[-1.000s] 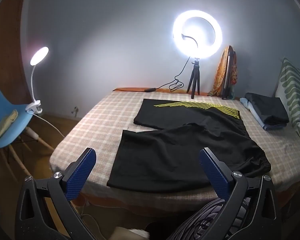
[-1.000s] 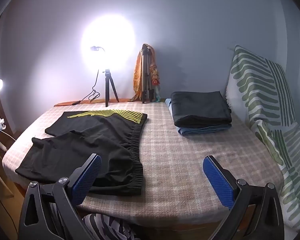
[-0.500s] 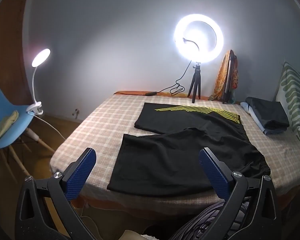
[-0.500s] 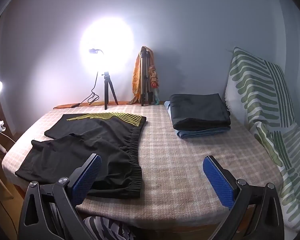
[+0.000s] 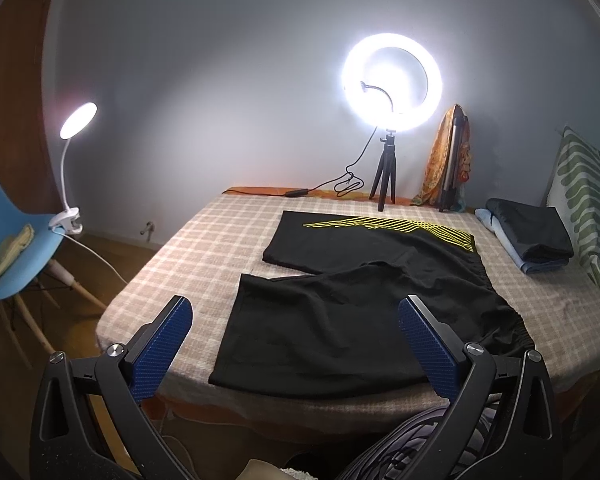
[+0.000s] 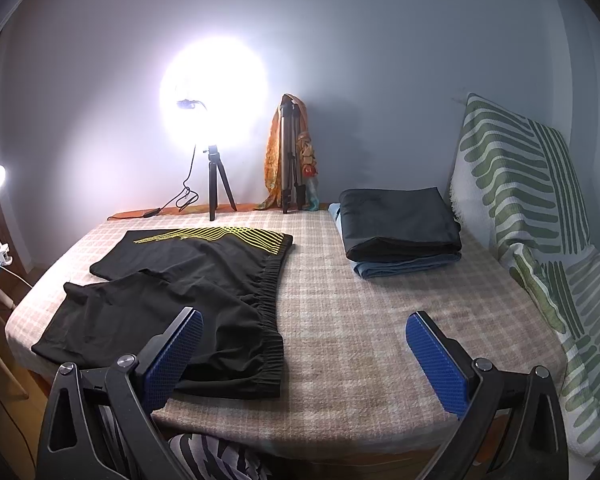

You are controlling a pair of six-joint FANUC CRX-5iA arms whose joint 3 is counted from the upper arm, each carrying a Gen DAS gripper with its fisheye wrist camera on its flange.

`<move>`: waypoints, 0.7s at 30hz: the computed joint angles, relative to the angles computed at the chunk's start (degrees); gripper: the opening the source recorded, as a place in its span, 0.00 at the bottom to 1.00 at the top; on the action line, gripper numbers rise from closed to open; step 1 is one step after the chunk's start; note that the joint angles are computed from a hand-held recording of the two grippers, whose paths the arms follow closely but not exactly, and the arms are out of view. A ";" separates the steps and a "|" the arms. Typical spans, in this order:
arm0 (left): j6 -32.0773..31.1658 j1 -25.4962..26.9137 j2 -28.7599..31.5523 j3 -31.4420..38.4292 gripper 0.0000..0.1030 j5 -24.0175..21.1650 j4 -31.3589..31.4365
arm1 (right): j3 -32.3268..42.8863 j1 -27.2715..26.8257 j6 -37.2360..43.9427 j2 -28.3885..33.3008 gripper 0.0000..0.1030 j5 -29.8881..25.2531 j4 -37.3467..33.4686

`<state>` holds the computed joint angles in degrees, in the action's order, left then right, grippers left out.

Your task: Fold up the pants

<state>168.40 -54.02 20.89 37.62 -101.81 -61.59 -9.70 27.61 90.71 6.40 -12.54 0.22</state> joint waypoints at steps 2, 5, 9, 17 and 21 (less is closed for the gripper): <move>0.26 -0.03 -0.17 -0.26 0.99 0.16 -0.01 | 0.18 -0.02 0.50 0.01 1.00 -0.21 -0.54; 0.16 -0.01 -0.15 -0.15 0.99 0.14 -0.08 | 0.85 -0.11 2.04 0.08 1.00 -1.05 -2.30; 0.12 -0.06 -0.09 -0.07 0.99 -0.02 -0.26 | 1.42 -0.28 3.15 0.18 1.00 -1.71 -3.55; -0.25 -0.12 0.04 0.15 0.99 -0.13 -0.48 | 1.75 -0.21 3.84 0.29 1.00 -2.07 -4.27; -0.13 -0.14 0.14 0.26 0.99 -0.17 -0.52 | 2.12 -0.30 4.82 0.39 1.00 -2.45 -5.31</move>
